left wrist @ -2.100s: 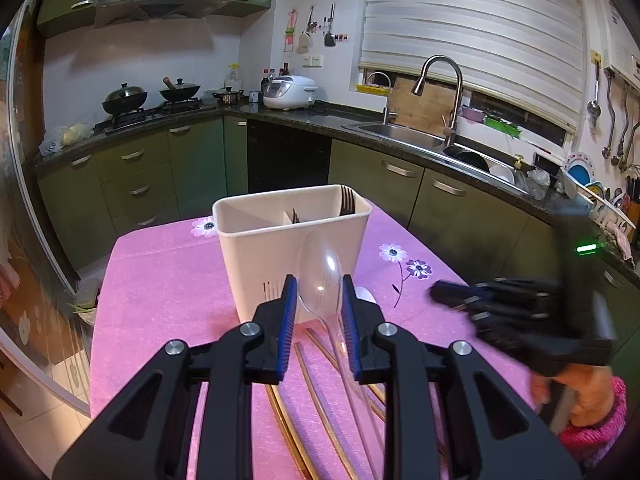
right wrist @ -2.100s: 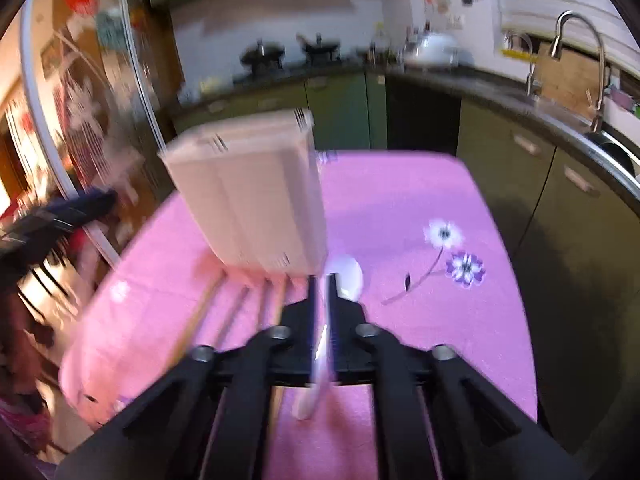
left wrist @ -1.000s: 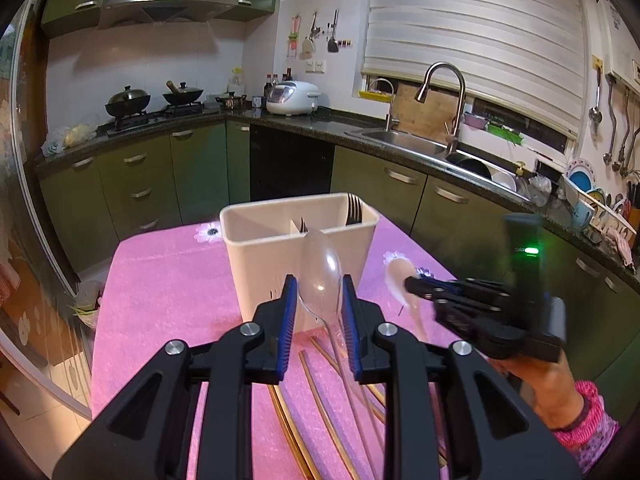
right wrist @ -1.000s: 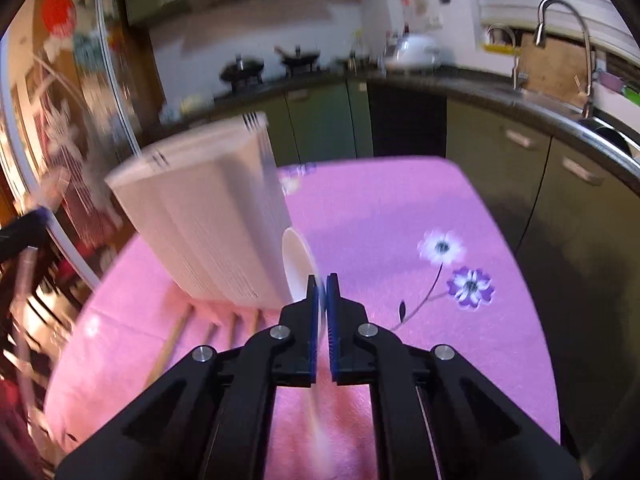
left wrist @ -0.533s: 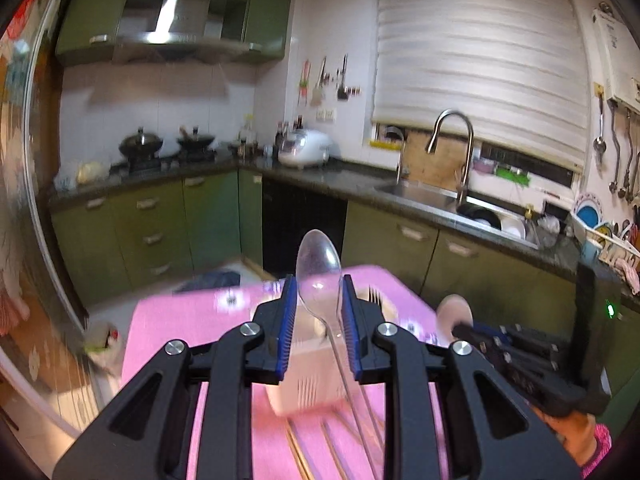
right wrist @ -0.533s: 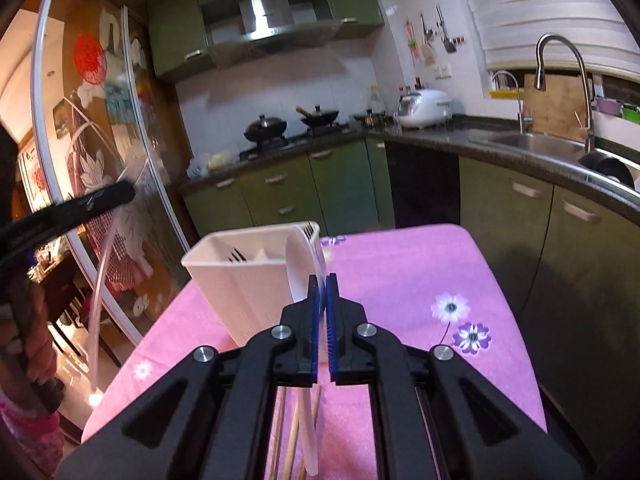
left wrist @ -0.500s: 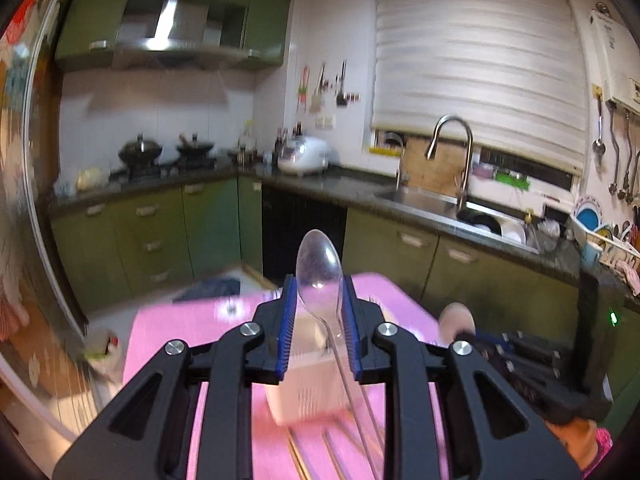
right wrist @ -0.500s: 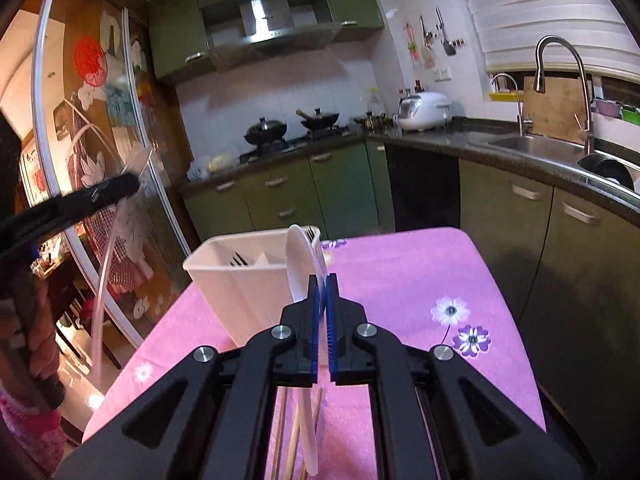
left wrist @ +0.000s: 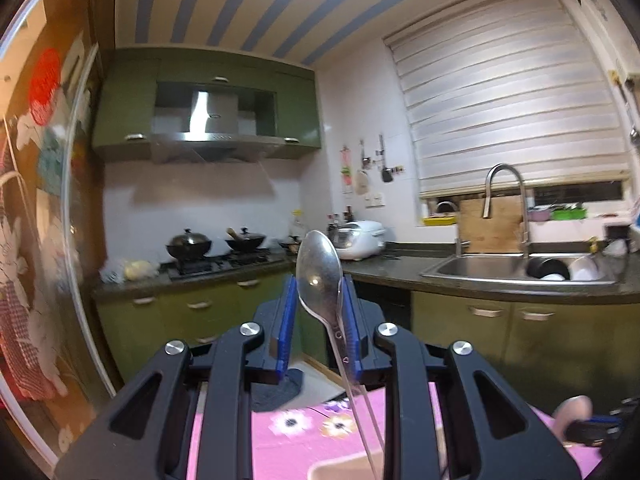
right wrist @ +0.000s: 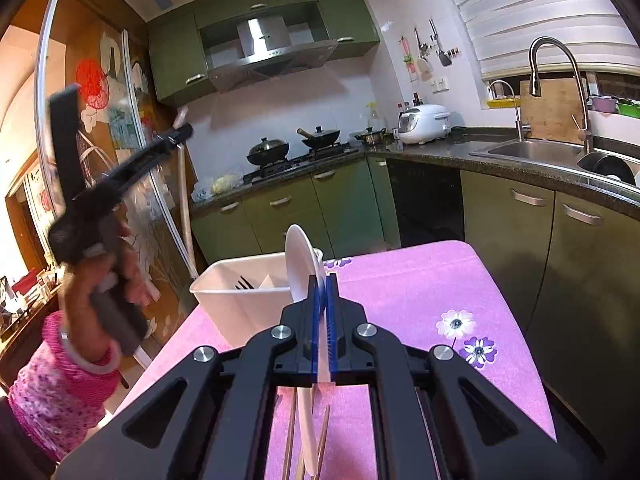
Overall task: Organize utensils
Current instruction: 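Lower the clear spoon into the white holder and open the left tool, then lower the white spoon into the holder and open the right tool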
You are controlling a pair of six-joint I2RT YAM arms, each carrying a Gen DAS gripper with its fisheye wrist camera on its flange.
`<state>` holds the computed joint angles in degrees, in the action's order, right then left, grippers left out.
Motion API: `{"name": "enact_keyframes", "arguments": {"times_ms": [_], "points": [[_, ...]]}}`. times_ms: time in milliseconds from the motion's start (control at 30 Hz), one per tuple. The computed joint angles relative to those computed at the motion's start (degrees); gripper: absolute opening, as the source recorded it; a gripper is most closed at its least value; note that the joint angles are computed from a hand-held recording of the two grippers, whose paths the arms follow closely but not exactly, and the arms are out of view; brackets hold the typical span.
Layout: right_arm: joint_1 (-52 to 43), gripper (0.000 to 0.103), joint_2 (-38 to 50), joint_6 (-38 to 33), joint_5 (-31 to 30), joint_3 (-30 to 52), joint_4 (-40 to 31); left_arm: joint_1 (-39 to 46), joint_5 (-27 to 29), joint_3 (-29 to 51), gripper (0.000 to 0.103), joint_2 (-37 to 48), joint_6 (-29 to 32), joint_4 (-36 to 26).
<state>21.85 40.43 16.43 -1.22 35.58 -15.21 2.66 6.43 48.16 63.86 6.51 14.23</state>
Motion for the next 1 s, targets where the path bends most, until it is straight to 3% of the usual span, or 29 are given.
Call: {"name": "enact_keyframes", "arguments": {"times_ms": [300,400,500,833,1000], "points": [[0.62,0.004,2.72,-0.49,0.68,1.92,4.0,-1.98,-5.59,-2.77,0.023,6.14,1.46,5.68],[1.42,0.004,5.31,-0.67,1.2,3.34,6.74,-2.11,-6.15,-4.78,0.044,6.23,1.8,6.43],[1.57,0.004,9.22,-0.74,1.0,5.87,9.49,-1.13,-5.03,-6.54,0.047,4.79,1.73,5.51],[4.14,0.004,24.44,-1.74,6.29,15.66,26.33,12.24,9.26,-13.9,0.047,-9.89,-3.2,-5.57],[4.14,0.004,34.37,-2.61,9.26,21.67,28.78,18.78,16.15,-16.18,0.047,-14.92,-2.83,-11.85]]}}
